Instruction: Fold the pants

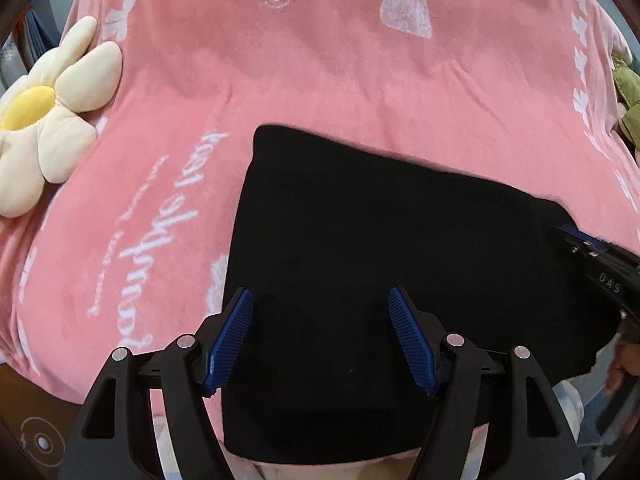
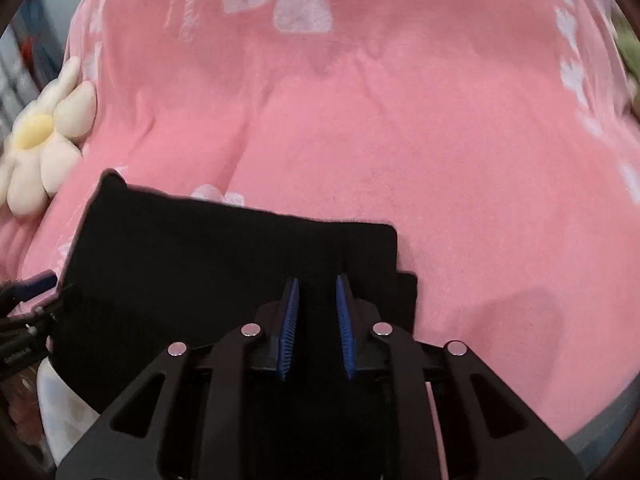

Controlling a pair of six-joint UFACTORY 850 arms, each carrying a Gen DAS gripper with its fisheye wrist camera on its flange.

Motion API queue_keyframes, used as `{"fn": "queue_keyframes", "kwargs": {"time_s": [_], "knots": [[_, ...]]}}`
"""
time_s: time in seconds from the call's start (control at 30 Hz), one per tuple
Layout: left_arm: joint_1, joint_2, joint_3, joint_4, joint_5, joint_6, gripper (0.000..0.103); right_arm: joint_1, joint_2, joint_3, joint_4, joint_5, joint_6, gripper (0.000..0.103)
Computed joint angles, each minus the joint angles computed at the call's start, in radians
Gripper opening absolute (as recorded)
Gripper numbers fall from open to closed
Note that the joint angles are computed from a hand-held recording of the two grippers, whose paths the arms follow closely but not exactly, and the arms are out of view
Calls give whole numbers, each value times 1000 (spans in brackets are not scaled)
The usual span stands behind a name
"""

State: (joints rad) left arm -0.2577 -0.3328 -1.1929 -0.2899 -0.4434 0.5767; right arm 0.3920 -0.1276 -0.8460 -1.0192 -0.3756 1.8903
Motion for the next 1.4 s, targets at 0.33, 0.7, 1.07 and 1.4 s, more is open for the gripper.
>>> {"fn": "queue_keyframes", "kwargs": {"time_s": [0.33, 0.7, 1.07, 1.4], "knots": [[14, 42, 65, 28, 20, -13, 68, 137, 140, 97, -70, -91, 223, 24], [32, 90, 125, 6, 35, 44, 73, 217, 91, 34, 85, -209, 15, 26], [56, 106, 148, 9, -10, 48, 73, 228, 28, 32, 107, -174, 15, 26], [76, 142, 178, 1, -1, 78, 73, 138, -18, -132, -11, -71, -33, 29]]}}
